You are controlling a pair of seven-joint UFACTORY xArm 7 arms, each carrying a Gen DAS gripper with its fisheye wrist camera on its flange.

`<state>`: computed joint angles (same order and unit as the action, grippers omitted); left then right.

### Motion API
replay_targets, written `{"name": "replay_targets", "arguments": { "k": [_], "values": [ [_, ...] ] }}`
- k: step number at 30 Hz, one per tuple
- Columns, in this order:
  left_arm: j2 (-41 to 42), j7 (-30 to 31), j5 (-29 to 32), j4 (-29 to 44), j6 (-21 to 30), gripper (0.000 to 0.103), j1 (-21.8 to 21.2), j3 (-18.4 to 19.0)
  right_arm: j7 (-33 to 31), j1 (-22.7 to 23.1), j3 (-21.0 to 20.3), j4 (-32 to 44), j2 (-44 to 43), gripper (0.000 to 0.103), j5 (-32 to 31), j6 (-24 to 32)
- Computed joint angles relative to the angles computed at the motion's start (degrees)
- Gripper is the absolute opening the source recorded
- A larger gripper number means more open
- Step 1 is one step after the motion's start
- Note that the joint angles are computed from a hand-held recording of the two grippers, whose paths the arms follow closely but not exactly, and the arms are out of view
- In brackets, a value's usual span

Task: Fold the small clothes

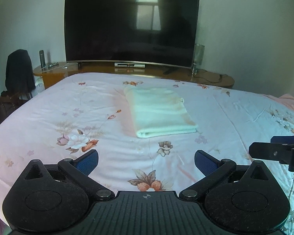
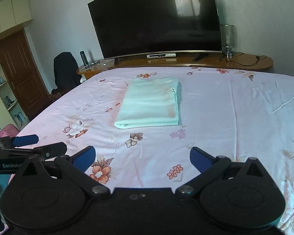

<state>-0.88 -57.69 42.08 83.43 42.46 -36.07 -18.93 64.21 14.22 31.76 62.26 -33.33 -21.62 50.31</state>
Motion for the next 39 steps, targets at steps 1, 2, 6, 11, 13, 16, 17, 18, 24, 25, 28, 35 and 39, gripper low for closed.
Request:
{"name": "replay_targets", "arguments": {
  "k": [1,2,6,11,13,16,17,18,24,25,28,35,39],
  "values": [
    [0.1,-0.1,0.2,0.2,0.0,0.103,-0.1,-0.1,-0.1,0.0,0.0,0.0,0.0,0.103,-0.2,-0.1],
    [0.3,-0.4,0.7,0.5,0.4,0.103,-0.2,-0.2,-0.1,0.0,0.0,0.0,-0.1,0.103,-0.3,-0.2],
    [0.8,-1.3,1.6,1.3,0.4,0.103,-0.7,-0.1,-0.5,-0.1,0.1,0.3,-0.3,0.102,-0.6,0.1],
    [1.3,-2.2,1.7,1.5,-1.3,0.103,-0.9,0.5,-1.1,-0.3,0.1,0.6,-0.5,0.102,-0.6,0.8],
    [1.3,-2.3,1.5,1.5,-1.6,0.103,-0.9,0.6,-1.3,-0.3,0.0,0.6,-0.6,0.103,-0.6,0.9],
    [1.5,-2.0,1.4,1.7,-1.5,0.103,-1.1,0.7,-1.2,-0.6,0.0,0.5,-1.0,0.103,-0.6,0.9],
    [1.6,-1.9,1.4,1.8,-1.3,0.103,-1.1,0.8,-1.3,-0.6,-0.2,0.4,-1.1,0.103,-0.4,0.8],
    [1.6,-1.7,1.3,1.9,-1.3,0.103,-1.1,0.8,-1.3,-0.7,-0.1,0.4,-1.1,0.103,-0.4,0.7],
    [2.3,-0.6,1.3,2.8,-1.0,0.103,-1.6,1.0,-1.6,-0.8,-0.3,0.1,-1.3,0.102,0.1,0.4],
    [2.4,-0.4,1.3,3.0,-0.9,0.103,-1.7,1.1,-1.6,-0.8,-0.4,0.0,-1.3,0.102,0.2,0.2],
    [2.7,-0.1,1.4,3.5,-0.7,0.103,-1.9,1.3,-1.5,-1.0,-0.3,0.1,-1.3,0.102,0.2,0.2],
    [2.8,-0.1,1.8,3.8,-0.3,0.103,-2.3,1.5,-1.4,-1.4,0.1,0.3,-1.0,0.102,-0.1,0.4],
    [2.5,-0.1,2.0,3.5,-0.4,0.103,-2.3,1.6,-1.2,-1.4,0.1,0.3,-0.8,0.102,-0.3,0.3]
  ]
}}
